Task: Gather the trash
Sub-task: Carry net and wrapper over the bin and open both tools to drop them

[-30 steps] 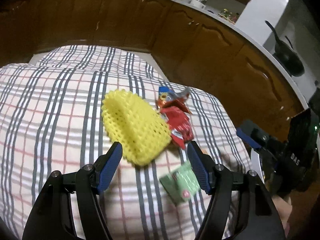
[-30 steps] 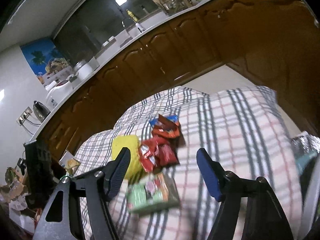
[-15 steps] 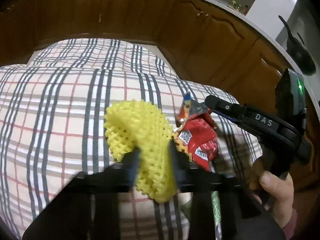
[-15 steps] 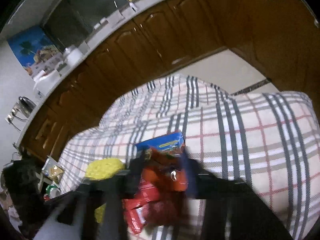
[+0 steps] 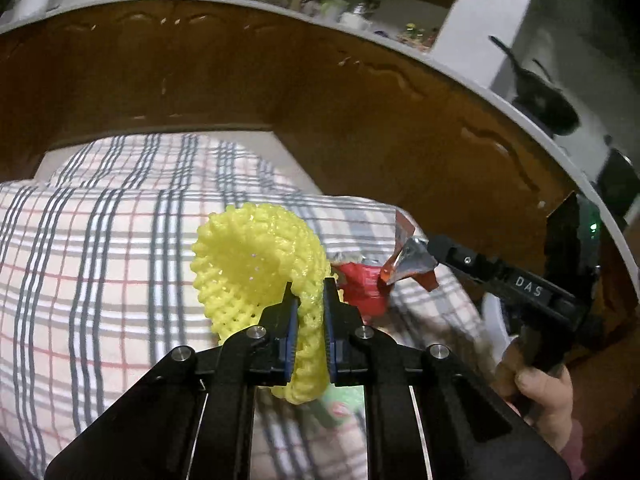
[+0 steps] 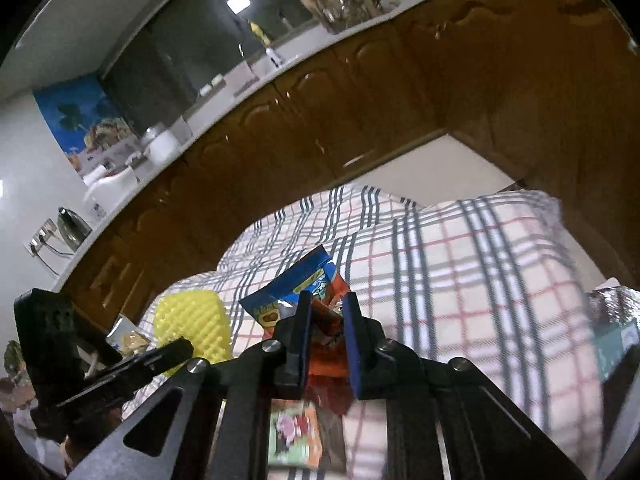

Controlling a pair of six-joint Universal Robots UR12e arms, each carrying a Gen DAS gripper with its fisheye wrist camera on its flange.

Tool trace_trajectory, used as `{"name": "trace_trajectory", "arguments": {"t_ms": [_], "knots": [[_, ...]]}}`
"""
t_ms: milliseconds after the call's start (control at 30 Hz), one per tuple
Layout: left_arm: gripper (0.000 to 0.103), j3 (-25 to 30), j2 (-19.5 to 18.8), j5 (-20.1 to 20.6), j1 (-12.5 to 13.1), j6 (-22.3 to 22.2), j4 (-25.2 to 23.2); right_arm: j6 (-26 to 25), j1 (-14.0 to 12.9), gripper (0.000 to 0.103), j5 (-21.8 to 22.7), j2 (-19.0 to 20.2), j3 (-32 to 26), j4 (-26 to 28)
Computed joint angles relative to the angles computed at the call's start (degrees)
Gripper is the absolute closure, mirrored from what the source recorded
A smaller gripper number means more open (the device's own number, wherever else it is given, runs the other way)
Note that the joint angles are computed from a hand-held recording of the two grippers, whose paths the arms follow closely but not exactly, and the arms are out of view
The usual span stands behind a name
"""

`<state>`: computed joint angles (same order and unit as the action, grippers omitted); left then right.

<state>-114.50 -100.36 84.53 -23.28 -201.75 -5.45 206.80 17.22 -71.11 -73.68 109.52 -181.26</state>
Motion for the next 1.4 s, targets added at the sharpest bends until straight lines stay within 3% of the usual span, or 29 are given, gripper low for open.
{"name": "trace_trajectory", "arguments": {"t_ms": [533, 967, 1400], "knots": [[0.093, 3.0, -1.5, -6.1, -6.0, 3.0, -1.5, 4.4, -3.0, 0.088, -5.1, -9.9, 12.4, -6.2], [0.093, 8.5, -5.3, -10.5, -10.4, 5.3, -4.8, 7.1, -8.4, 0.088, -10.8, -17.5, 21.5, -7.5], [0.093, 14.3, -9.2, -15.0, -13.1, 7.2, -8.1, 8.7, -11.1, 0.088, -13.3, -20.6, 24.7, -6.9]]}}
